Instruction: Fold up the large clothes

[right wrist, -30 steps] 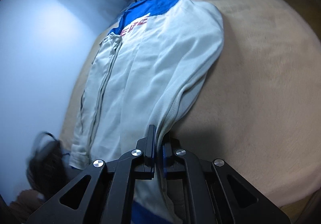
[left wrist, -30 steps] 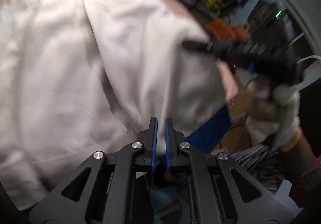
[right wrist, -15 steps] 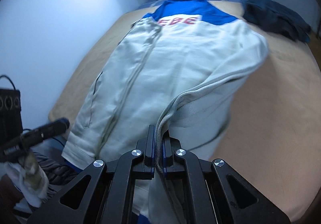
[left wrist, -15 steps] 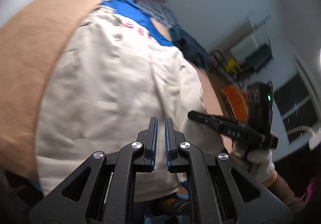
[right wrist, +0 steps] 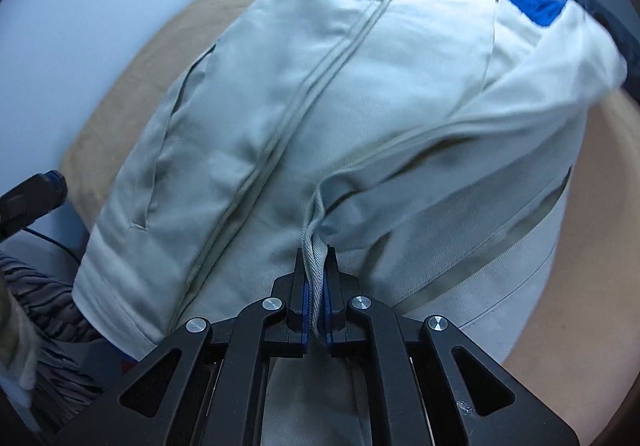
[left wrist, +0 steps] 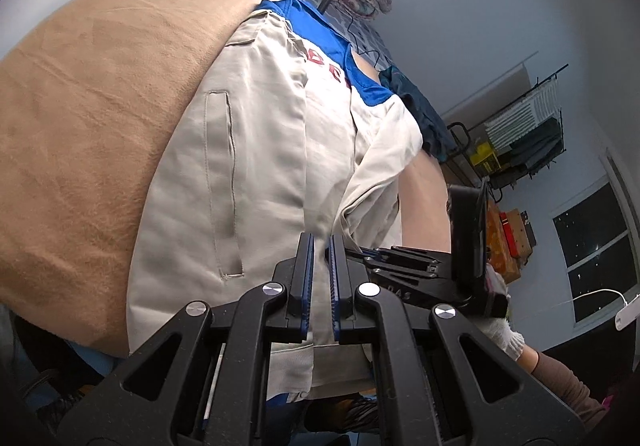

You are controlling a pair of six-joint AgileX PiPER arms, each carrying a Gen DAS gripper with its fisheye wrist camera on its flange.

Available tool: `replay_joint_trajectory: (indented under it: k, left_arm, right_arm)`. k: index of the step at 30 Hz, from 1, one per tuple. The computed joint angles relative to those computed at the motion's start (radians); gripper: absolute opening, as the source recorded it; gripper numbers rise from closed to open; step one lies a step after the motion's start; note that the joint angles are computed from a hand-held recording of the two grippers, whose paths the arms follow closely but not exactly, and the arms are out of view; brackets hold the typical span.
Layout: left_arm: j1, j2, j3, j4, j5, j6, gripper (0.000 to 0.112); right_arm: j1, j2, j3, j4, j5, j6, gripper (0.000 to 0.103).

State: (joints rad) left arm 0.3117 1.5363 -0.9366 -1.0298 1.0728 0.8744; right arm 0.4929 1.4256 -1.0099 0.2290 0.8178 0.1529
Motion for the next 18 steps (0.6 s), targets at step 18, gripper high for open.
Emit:
replay_joint_trajectory:
  k: [18]
  left_arm:
    - [-0.173,0.007,-0.016,0.005,-0.013,-0.071,0.044]
  right_arm:
    - [-0.528,-0.314,0.094,0.557,0.275,-0.500,0.045]
